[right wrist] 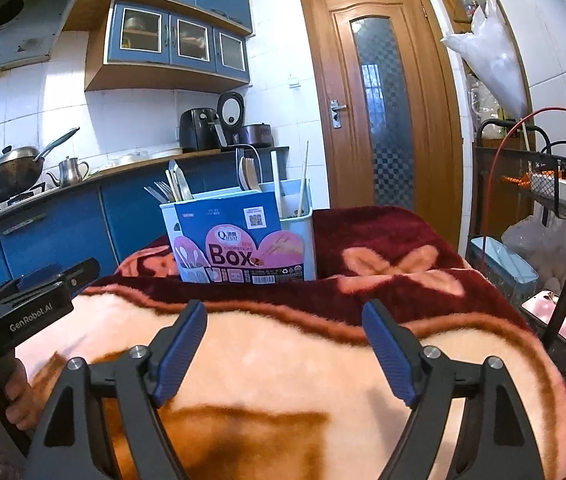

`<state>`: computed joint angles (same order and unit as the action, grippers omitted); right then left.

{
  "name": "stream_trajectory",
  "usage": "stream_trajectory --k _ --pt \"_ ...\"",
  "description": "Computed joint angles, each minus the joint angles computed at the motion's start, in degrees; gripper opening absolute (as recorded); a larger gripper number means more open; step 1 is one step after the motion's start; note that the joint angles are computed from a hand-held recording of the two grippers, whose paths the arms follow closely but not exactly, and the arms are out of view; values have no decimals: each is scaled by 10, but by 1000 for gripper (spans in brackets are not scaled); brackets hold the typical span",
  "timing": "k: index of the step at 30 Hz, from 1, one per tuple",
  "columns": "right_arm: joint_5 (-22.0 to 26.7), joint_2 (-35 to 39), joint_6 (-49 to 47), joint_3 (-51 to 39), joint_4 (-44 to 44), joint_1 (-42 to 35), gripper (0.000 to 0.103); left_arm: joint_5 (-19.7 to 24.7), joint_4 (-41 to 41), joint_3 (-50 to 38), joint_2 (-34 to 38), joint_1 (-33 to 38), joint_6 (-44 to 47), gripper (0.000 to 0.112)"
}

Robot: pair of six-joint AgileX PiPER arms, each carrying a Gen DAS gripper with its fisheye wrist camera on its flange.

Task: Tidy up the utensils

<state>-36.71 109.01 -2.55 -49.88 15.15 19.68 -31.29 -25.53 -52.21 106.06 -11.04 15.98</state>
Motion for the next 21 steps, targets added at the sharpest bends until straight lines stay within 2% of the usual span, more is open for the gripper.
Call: stream_trajectory --k 21 --pt "-35 0 8 13 0 1 82 -4 -29 -6 5 -6 35 71"
